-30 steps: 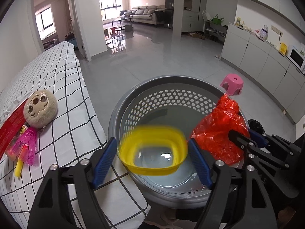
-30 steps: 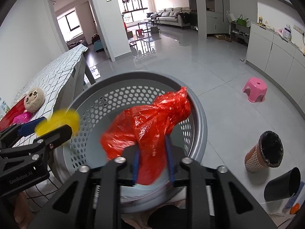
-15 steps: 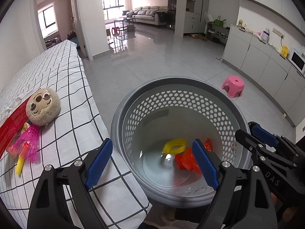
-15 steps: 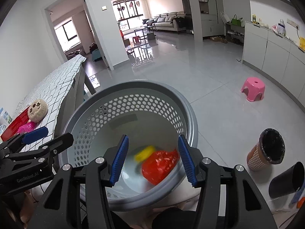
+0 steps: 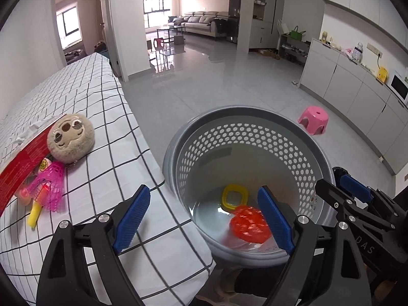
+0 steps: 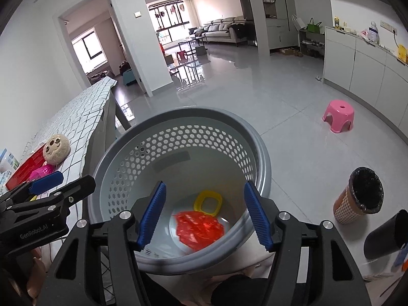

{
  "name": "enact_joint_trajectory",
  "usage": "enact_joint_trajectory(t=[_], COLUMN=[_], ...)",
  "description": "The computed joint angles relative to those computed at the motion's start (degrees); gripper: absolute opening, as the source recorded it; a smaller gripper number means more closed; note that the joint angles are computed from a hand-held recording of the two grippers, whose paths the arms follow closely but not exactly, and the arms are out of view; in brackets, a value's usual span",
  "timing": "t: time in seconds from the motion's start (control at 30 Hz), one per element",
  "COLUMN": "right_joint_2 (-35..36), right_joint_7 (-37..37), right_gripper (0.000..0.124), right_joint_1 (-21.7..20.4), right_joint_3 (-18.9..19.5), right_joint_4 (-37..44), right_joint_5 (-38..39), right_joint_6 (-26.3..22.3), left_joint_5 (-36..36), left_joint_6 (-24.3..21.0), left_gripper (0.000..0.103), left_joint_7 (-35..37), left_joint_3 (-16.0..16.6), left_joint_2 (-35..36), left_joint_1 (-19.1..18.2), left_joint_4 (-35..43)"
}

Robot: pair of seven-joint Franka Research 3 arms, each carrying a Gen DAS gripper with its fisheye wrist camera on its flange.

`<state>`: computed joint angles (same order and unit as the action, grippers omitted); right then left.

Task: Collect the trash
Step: 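Open both tools to drop the lid and bag into the basket, then return both tools to the table and grasp the red toothpaste box with left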

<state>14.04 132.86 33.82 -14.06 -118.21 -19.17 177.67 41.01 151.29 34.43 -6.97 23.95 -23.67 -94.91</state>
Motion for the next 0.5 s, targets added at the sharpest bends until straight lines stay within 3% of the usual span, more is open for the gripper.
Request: enact_joint_trajectory(t=[0.33,0.5], right_joint_2=[-1.40,-1.45], right_joint_7=[6.89,7.81], right_gripper=[0.066,0.067], right_joint_1=[5.17,5.96], right_joint_3=[-4.23,-3.80], right_joint_4=[-1.23,-0.81], right_joint_5=[-6.07,-7.86], right_joint_6=[1.73,2.53], left_joint_5=[4.58,8.01], left_joint_6=[1.55,1.54], left_gripper=[0.088,0.088], left_joint_7=[-5.63,-9.85], left_joint_3=[0.76,0.29], left_joint_2=[-5.66,-9.64], left_joint_1=[0.67,1.97], left_joint_4=[-6.57,-10.90])
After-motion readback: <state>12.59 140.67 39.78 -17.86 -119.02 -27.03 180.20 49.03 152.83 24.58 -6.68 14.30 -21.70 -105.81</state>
